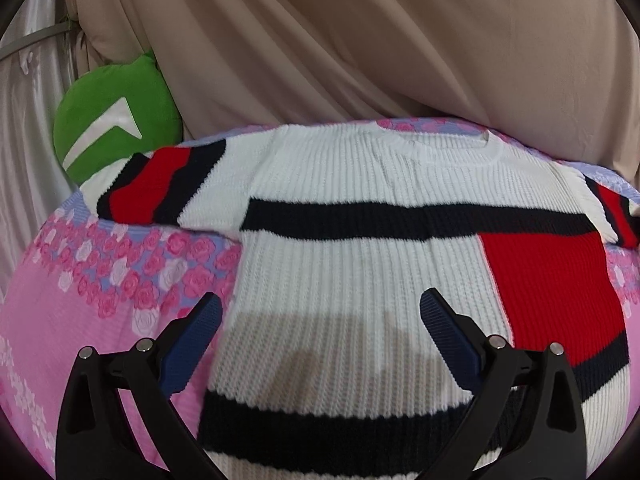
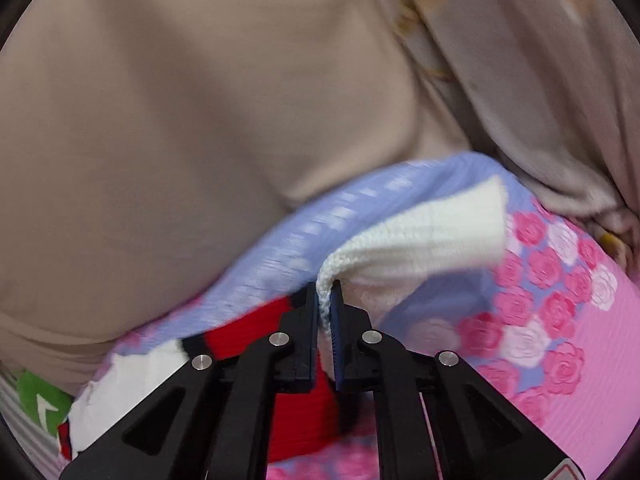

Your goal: Fold small clothes

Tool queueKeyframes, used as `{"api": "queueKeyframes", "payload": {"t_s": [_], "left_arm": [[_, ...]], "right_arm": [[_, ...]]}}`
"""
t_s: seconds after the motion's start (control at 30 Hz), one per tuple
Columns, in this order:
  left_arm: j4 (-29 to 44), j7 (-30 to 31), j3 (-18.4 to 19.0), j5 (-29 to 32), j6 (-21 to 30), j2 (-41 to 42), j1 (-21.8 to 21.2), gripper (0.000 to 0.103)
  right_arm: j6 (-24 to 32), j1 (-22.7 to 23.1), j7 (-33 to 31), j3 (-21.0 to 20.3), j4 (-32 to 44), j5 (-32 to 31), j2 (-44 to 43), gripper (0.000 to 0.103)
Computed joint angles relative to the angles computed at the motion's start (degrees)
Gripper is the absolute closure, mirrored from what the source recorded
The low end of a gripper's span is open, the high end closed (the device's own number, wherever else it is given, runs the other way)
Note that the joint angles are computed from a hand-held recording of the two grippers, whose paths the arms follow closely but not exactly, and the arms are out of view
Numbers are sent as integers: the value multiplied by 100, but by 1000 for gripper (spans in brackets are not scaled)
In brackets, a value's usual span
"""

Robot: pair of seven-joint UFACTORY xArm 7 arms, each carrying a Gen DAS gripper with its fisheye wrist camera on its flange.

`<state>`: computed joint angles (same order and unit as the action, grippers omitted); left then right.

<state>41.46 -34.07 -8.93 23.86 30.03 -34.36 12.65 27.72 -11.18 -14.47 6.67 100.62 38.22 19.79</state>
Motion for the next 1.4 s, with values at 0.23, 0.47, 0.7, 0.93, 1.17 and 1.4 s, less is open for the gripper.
{"api": "queueKeyframes", "payload": {"t_s": [0.23, 0.47, 0.7, 0.93, 1.17, 1.4], "left_arm": [[512, 109, 354, -294, -272, 376, -29, 6], [906, 973, 1037, -1312, -455, 1016, -481, 6], [1457, 2198, 1489, -2683, -156, 1876, -893, 6], [2407, 2818, 1431, -3679, -111, 2977, -886, 7], [2905, 2929, 1216, -3775, -29, 3348, -781, 95], [2381, 2379, 1200, -2763, -863, 2679, -488, 95]], "right_arm": [[327, 1429, -1916, 956, 502, -102, -463, 96], [840, 3541, -1378, 677, 1217, -2153, 766, 74], [130, 2939, -1550, 825, -151, -1651, -78, 47], [-147, 2339, -432, 134, -813, -1776, -542, 35], [634, 1813, -52, 302, -46, -1379, 162, 34], [853, 1965, 10, 427, 647, -1561, 722, 34]]}}
